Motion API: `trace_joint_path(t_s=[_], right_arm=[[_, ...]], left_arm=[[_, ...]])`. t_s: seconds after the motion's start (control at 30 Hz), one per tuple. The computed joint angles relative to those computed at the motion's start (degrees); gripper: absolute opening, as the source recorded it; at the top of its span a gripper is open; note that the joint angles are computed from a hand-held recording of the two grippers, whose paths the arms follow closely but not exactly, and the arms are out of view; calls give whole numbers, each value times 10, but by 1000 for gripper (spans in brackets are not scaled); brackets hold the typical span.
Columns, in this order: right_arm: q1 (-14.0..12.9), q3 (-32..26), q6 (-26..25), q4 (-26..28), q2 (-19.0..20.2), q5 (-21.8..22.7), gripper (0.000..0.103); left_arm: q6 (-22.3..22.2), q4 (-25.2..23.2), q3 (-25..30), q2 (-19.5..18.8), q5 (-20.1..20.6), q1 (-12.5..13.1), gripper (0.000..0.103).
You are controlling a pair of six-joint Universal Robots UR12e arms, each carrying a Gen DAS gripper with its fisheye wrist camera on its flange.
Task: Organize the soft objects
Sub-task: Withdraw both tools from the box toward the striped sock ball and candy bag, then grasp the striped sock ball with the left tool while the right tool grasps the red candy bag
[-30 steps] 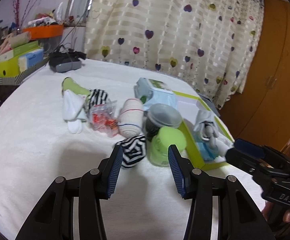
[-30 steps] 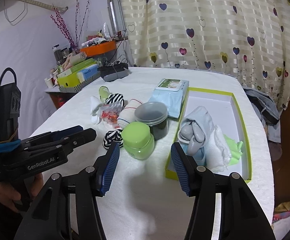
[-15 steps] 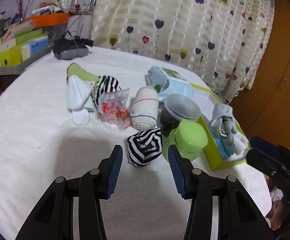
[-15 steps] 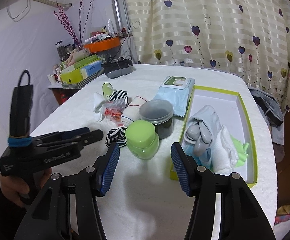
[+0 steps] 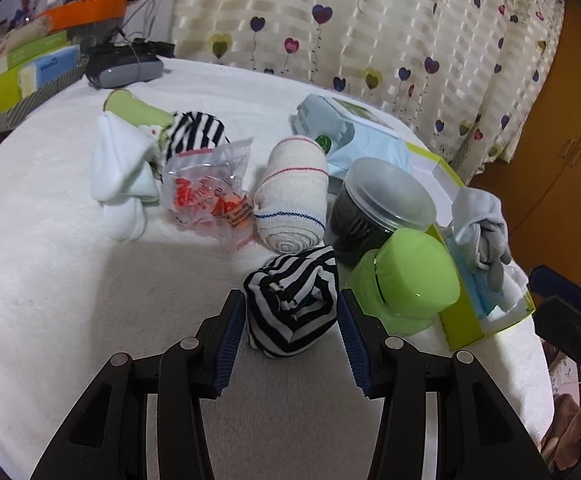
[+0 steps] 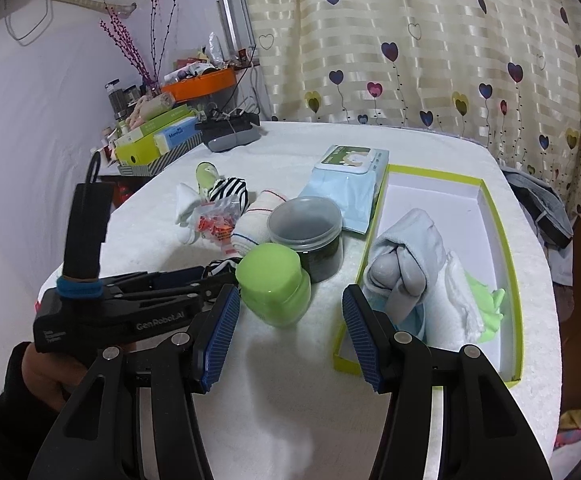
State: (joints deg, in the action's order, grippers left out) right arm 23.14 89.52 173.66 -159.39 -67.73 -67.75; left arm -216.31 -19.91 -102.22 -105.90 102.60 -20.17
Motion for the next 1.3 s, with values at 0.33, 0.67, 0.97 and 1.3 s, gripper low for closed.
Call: trace_joint_path(t_s=[0.33, 0.67, 0.97, 1.3], right_arm=[[1, -9, 1, 7, 6, 3, 55], [13, -27, -13, 11, 15, 6, 55], [41, -81, -62, 47, 45, 5, 55], [76, -166, -121, 125, 97, -37, 55]], left_arm=[[13, -7, 2, -4, -4, 3, 14], [-7, 43, -43, 30, 19, 6, 12], [-39, 61, -80, 63, 62, 14, 12], [-71, 78, -118, 89, 78, 32, 12]])
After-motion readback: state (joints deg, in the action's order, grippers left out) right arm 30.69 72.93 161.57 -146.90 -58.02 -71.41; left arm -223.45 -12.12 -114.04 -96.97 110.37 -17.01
